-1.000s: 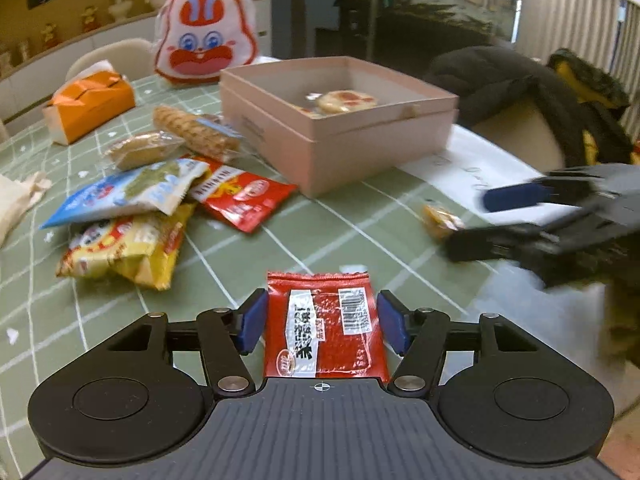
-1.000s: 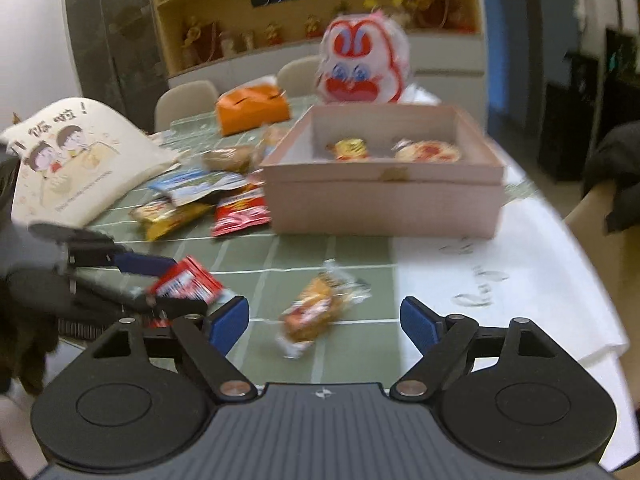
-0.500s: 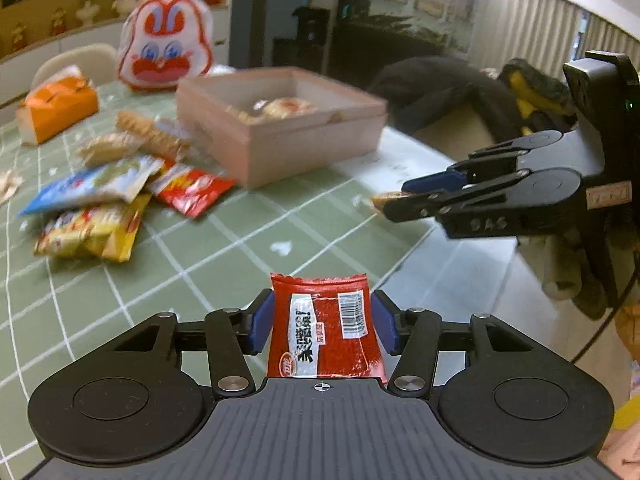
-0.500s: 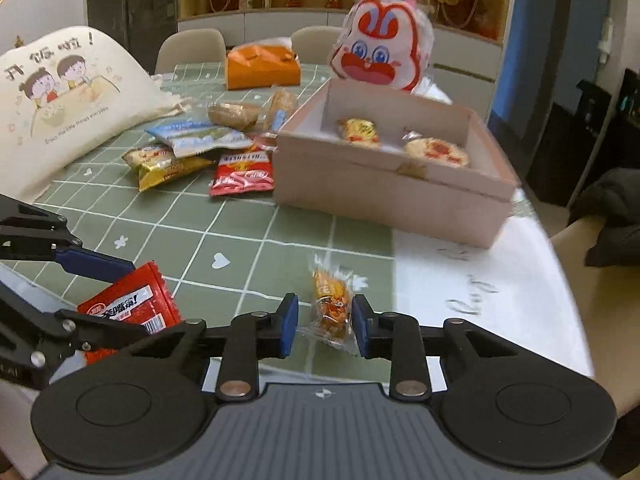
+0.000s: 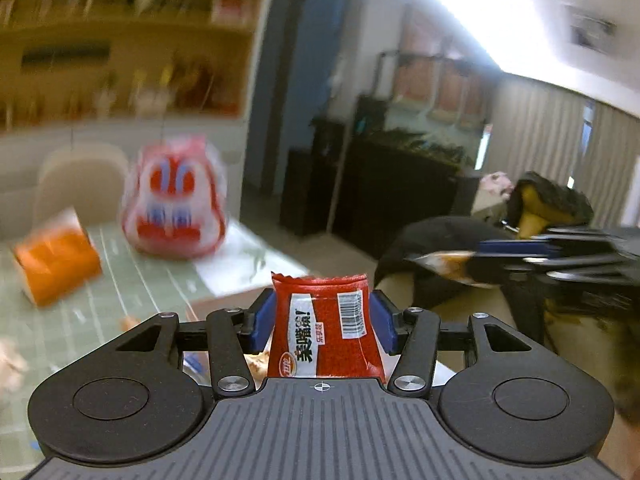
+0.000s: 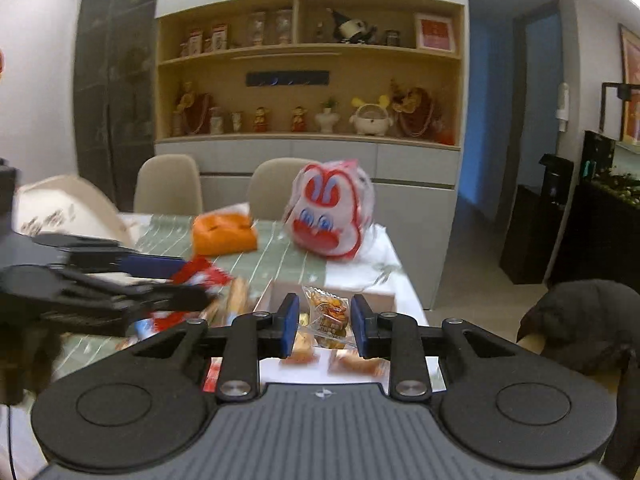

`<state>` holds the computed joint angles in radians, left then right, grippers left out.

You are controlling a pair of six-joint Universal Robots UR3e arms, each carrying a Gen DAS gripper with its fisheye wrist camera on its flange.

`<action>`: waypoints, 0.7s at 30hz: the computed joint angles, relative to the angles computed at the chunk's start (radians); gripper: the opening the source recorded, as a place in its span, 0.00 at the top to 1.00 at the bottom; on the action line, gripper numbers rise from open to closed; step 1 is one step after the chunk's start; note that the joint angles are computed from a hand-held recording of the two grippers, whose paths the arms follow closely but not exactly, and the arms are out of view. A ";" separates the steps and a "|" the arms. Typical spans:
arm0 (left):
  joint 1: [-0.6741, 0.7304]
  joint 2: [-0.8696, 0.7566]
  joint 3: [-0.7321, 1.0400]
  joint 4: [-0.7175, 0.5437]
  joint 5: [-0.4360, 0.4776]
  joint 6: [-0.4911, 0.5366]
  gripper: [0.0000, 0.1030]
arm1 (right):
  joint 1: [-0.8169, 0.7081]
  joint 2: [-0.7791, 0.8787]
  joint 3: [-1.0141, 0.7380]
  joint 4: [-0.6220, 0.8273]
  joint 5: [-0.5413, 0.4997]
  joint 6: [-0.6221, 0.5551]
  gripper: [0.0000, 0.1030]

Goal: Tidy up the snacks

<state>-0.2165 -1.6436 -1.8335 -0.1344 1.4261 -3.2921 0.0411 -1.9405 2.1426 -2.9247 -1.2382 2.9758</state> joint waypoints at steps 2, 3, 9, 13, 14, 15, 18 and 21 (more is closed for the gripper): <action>0.026 -0.161 0.146 -0.126 -0.030 -0.064 0.41 | 0.053 0.128 -0.090 -0.040 -0.092 0.034 0.73; 0.021 -0.225 0.202 -0.180 -0.011 -0.066 0.42 | 0.066 0.183 -0.127 -0.048 -0.119 0.043 0.73; 0.081 -0.280 0.130 -0.070 -0.119 -0.071 0.46 | 0.056 0.437 -0.285 0.013 -0.108 0.084 0.73; 0.197 -0.091 -0.133 0.110 -0.222 -0.119 0.46 | 0.083 0.619 -0.418 0.104 -0.085 0.128 0.65; 0.233 -0.024 -0.220 0.138 -0.250 -0.122 0.46 | 0.091 0.653 -0.445 0.124 -0.086 0.140 0.63; 0.271 0.031 -0.287 0.147 -0.274 -0.114 0.46 | 0.106 0.683 -0.465 0.130 -0.102 0.152 0.63; 0.424 0.287 -0.552 0.104 -0.331 -0.033 0.46 | 0.188 0.741 -0.514 0.109 -0.210 0.156 0.63; 0.572 0.523 -0.709 -0.034 -0.344 0.051 0.46 | 0.278 0.765 -0.580 0.108 -0.269 0.142 0.61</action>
